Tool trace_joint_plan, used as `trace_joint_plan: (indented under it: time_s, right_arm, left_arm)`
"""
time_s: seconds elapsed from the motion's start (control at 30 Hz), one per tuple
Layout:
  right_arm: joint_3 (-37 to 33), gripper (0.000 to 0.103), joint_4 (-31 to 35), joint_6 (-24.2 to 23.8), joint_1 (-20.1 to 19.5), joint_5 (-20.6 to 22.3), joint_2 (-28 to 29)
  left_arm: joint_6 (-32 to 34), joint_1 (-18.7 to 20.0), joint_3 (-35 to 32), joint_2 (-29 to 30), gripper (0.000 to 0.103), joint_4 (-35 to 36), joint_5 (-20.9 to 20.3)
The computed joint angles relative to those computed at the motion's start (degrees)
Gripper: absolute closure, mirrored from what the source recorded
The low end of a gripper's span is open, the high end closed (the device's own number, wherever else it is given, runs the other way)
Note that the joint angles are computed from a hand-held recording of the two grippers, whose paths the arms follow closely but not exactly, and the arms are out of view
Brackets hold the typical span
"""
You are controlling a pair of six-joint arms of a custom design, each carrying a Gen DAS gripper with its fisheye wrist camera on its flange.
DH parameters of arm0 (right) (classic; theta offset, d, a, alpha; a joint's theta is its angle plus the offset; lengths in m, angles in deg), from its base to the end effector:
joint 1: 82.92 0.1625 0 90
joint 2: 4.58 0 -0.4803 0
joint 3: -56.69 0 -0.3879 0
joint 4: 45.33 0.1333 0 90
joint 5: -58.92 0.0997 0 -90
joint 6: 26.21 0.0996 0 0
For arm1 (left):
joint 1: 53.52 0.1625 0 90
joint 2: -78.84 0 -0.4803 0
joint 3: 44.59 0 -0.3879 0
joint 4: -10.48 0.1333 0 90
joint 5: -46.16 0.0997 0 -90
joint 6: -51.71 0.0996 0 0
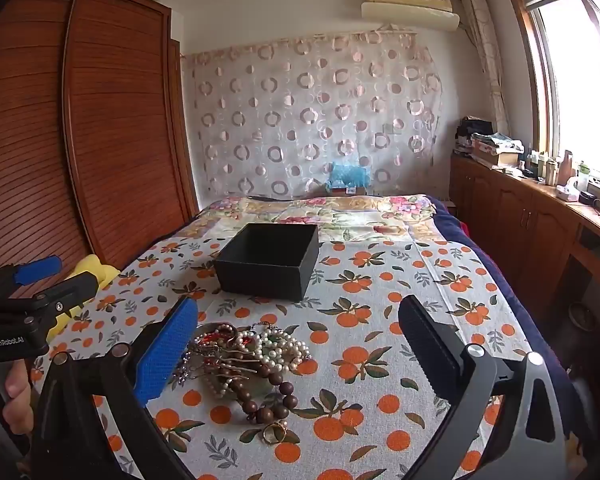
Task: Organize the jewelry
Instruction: 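Move both grippers toward the jewelry pile beside the black box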
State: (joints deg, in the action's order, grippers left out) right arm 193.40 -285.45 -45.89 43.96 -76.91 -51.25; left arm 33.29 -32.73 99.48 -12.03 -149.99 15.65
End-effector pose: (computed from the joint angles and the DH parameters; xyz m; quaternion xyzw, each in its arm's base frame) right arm 0.3131 -0.3142 0.1758 0.2061 -0.7945 0.5063 0.2643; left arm -0.2357 -0.3239 0.3135 0.3008 0.8074 -0.4337 0.2637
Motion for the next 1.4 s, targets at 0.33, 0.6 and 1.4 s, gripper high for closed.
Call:
trace_joint_plan:
  time_s: [0.33, 0.6, 1.4]
  right_arm:
    - [-0.05, 0.002, 0.39, 0.16, 0.21, -0.35, -0.06]
    - [-0.02, 0.002, 0.28, 0.12, 0.27, -0.39, -0.09]
    - [0.09, 0.002, -0.21, 0.09, 0.03, -0.03, 0.01]
  left_arm:
    - [0.18, 0.00, 0.10, 0.09, 0.007, -0.63, -0.03]
    - [0.22, 0.01, 0.14, 0.10, 0.007, -0.87, -0.11]
    - [0.11, 0.05, 0.12, 0.10, 0.007, -0.88, -0.18]
